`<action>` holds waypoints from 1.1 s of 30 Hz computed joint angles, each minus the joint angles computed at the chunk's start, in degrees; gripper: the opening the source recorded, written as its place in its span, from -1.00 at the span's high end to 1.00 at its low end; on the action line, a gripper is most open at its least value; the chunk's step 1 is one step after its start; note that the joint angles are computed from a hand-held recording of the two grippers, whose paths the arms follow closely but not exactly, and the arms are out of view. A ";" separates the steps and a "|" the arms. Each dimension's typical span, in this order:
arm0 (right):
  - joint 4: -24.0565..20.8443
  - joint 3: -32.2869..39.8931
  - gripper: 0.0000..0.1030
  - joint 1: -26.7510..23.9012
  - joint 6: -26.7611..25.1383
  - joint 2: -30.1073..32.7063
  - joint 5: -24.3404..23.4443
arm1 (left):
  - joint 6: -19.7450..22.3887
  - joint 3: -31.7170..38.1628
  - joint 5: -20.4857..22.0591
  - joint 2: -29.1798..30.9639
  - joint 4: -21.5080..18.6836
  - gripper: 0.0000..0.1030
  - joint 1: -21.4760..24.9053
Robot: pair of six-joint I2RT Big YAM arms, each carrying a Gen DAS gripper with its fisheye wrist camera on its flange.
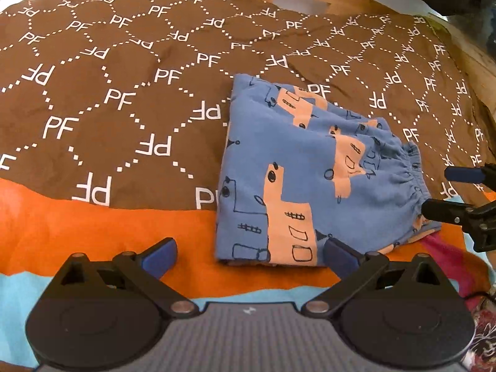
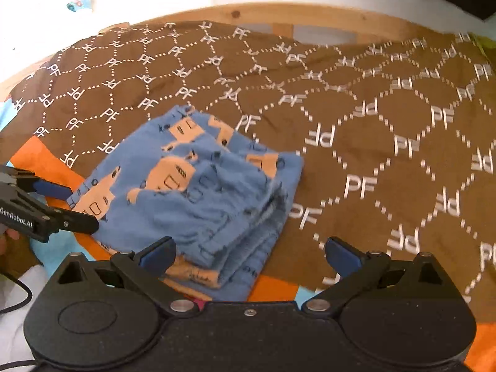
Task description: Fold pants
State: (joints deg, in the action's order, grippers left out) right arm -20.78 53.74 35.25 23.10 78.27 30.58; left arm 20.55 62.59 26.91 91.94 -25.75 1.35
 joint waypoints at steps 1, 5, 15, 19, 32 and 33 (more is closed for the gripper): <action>0.18 0.02 -0.99 -0.01 -0.45 -0.21 0.43 | -0.47 0.20 -0.58 -0.17 -0.29 -1.00 -0.12; -0.01 -0.02 -0.99 -0.70 0.37 -1.03 0.05 | -2.00 1.46 -2.25 -0.66 -1.68 -1.00 -0.16; -27.00 15.27 -0.98 -2.05 10.05 5.41 0.25 | -6.83 3.53 -1.03 -1.00 -2.30 -1.00 1.19; -35.19 19.90 -0.98 -0.39 13.76 8.26 10.00 | -8.83 3.75 -2.26 -1.19 -1.83 -1.00 1.12; -41.87 22.86 -0.98 -1.90 24.22 7.54 8.13 | -6.93 3.38 -4.10 -2.00 -1.43 -1.00 0.09; -41.59 22.69 -0.98 -1.87 24.42 7.41 7.94 | -6.64 3.37 -4.15 -2.01 -1.59 -1.00 0.06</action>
State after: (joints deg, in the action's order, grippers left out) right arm -62.37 76.43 33.38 47.51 85.69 38.52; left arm 13.91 65.97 22.76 89.94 -27.34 1.42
